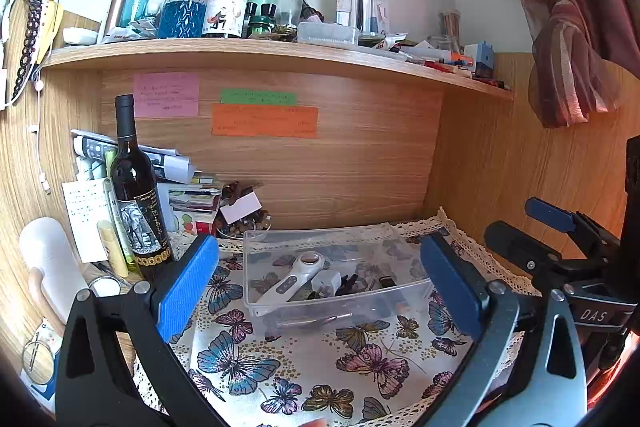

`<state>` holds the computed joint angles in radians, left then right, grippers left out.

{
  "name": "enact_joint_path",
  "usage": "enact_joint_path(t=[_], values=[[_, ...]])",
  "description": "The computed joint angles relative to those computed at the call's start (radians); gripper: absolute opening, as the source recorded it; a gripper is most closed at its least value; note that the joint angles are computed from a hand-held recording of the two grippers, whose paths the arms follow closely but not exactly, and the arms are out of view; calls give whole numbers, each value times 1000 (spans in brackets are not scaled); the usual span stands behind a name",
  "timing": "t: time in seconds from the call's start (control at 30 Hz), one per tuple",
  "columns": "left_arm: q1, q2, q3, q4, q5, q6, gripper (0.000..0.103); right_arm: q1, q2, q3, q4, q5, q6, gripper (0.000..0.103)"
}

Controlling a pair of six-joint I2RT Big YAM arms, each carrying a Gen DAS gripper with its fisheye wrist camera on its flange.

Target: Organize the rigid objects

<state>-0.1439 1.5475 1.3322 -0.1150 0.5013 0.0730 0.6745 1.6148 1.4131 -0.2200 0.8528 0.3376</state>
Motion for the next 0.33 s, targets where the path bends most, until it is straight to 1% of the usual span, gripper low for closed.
enact_joint_path(t=[0.23, 0.33], values=[[-1, -5, -11, 13, 11, 19, 102, -4, 13, 13, -24, -18, 14, 103], [-2, -6, -13, 21, 0, 17, 102, -6, 16, 16, -29, -20, 17, 103]])
